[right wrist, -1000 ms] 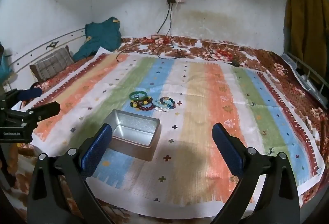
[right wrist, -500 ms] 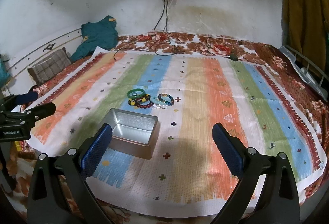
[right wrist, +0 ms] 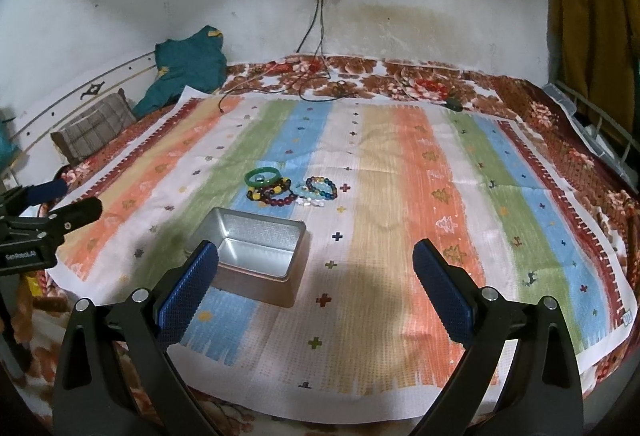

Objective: Organize jewelry
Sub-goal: 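Move both tools forward past the tin box toward the bracelet cluster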

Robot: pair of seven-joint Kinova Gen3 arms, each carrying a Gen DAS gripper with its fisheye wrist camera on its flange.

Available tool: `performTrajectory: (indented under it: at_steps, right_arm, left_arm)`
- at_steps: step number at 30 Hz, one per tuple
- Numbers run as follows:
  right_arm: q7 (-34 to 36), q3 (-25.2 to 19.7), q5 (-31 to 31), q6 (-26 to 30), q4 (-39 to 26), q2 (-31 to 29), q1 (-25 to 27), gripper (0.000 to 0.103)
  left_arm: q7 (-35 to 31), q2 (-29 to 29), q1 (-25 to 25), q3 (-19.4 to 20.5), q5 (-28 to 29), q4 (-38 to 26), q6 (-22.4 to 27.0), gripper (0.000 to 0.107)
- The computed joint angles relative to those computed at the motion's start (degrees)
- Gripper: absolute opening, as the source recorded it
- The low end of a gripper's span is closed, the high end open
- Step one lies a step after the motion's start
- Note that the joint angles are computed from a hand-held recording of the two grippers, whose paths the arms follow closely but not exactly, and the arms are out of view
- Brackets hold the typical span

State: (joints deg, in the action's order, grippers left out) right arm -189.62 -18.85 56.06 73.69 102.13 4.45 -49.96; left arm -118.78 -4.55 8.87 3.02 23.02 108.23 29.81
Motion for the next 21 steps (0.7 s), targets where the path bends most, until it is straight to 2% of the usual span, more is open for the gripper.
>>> performTrajectory:
  at_steps: [13,21]
  right_arm:
    - [3.05,1.09,-2.64,-2.04,-1.04,0.01,1.68,0.099]
    - [5.82,2.24,-4.85,-5.05,-1.9,0.13,4.0,0.099]
  left_arm:
    - [1.94,1.57,-0.79,0.24,-0.71,-1.84,2.0,0.097]
    - [5.86,3.47,-1.15,1.45,-4.17,-4.21,4.22,0.097]
